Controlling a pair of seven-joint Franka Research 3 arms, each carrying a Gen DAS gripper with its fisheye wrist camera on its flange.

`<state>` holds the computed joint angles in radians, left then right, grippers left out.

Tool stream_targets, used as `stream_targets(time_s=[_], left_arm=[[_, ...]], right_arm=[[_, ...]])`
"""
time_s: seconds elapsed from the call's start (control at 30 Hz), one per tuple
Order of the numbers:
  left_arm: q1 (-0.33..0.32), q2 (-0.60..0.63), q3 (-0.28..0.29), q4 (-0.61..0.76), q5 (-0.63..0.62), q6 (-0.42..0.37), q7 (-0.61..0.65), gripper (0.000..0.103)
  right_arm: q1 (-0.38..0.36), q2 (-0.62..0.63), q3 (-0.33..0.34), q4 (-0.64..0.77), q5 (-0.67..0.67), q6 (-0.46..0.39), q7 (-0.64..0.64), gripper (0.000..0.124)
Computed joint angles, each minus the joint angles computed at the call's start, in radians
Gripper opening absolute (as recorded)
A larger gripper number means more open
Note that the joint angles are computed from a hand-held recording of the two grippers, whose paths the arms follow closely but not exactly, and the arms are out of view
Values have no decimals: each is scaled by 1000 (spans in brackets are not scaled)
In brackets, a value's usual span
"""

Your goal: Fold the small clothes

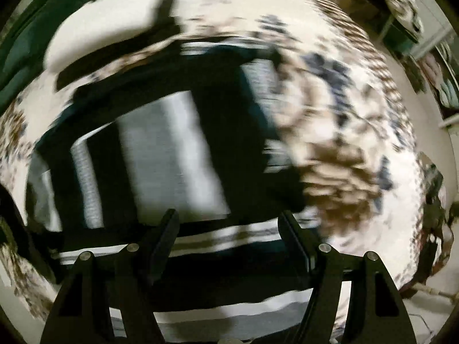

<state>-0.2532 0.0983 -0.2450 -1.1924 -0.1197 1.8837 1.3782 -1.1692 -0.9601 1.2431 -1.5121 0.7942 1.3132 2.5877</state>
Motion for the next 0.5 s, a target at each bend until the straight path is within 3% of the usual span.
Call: stream_targets(time_s=[0.13,0.27,0.3,0.37,0.4,0.43,0.5], left_arm=[[-113,108,-60,138,71,-53,-84,11],[-192,147,-69,201,127,-81,-153,13],[-200,140,-66,192,137,-71,-169,22],[-200,112,-58,149,150,-40,-179,60],[-200,107,-55,141,163,-40,-186,96],[-202,99,-50,125,184,-33,-201,102],[-185,43,-36,44,222,-8,-213,102]], right_arm=[[185,-2,-121,-225,-58,18,-19,73],[340,-6,-229,-401,-73,88,-28,73],[374,-9,-254,-439,-67,120,-35,73],[410,9,-275,-471,-75,166,-47,73],[428,17,-287,-489,-75,196,-55,73],[442,27,-293,-501,-72,226,-57,73],[459,58,-298,-514,-58,306,-65,73]])
